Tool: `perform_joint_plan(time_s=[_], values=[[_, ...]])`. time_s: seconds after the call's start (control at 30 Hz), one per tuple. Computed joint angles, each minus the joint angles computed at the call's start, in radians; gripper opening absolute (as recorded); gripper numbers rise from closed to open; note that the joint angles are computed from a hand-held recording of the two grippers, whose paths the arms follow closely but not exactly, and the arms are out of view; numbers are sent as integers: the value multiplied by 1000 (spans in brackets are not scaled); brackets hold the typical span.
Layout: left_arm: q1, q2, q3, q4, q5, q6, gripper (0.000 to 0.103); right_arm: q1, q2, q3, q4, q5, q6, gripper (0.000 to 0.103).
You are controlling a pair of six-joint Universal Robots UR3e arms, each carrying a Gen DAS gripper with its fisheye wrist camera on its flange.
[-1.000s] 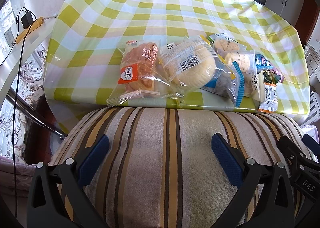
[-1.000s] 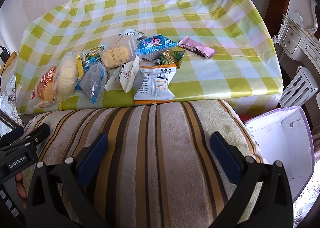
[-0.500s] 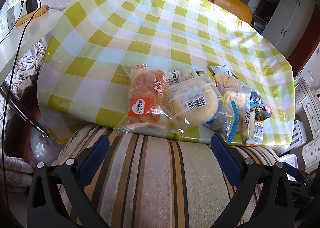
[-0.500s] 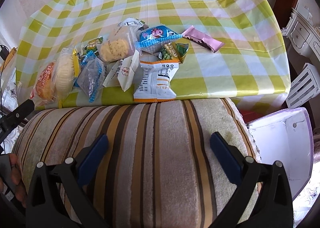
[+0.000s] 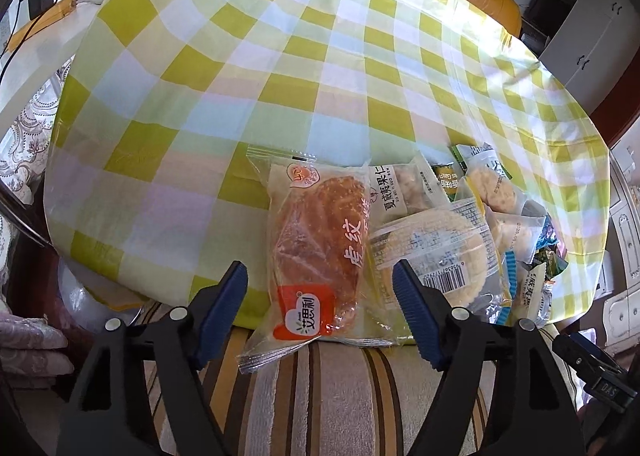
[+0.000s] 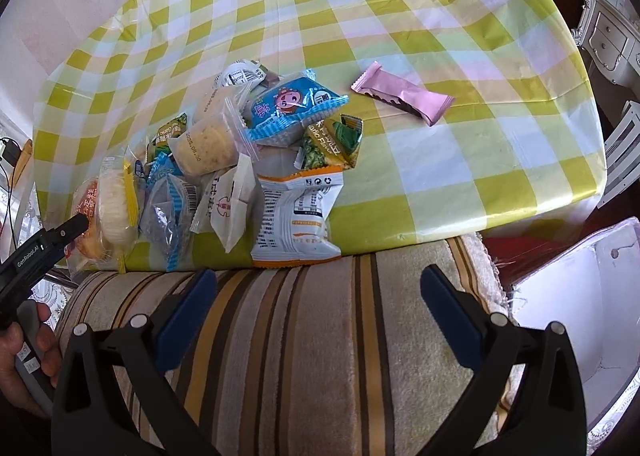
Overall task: Organize snacks
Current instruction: 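Grasp the orange bread bun with the left tool while the right tool grasps the white-orange chip bag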
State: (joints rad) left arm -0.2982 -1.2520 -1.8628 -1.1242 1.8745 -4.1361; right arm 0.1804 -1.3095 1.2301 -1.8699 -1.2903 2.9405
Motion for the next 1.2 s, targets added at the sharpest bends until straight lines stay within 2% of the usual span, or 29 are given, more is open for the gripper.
perform_joint_plan(time_s=[0.03, 0.33, 0.5, 0.57, 0.63, 0.7, 0.77, 0.9, 1.2], values=[[8, -1, -3, 4, -8, 5, 68, 7, 23, -27, 11, -8, 6, 102], [39, -22, -7, 22, -38, 30, 62, 92, 191, -234, 42, -135, 10, 102], [46, -28, -8, 15, -41, 27, 52, 114, 241, -290, 48, -170, 13, 100], [49, -25, -14, 18, -44, 27, 50, 123, 255, -307, 58, -182, 8, 88], [47, -25, -16, 20, -39, 27, 49, 124, 262, -313, 67, -186, 10, 83], [47, -25, -16, 20, -39, 26, 48, 119, 264, -314, 75, -179, 10, 73], [46, -25, -17, 20, -37, 26, 47, 119, 269, -319, 86, -171, 5, 51], [42, -23, -12, 11, -25, 13, 45, 117, 264, -308, 79, -160, -1, 42], [-46, -21, 34, -47, 113, -98, 43, 91, 190, -218, 27, -106, -17, 37]])
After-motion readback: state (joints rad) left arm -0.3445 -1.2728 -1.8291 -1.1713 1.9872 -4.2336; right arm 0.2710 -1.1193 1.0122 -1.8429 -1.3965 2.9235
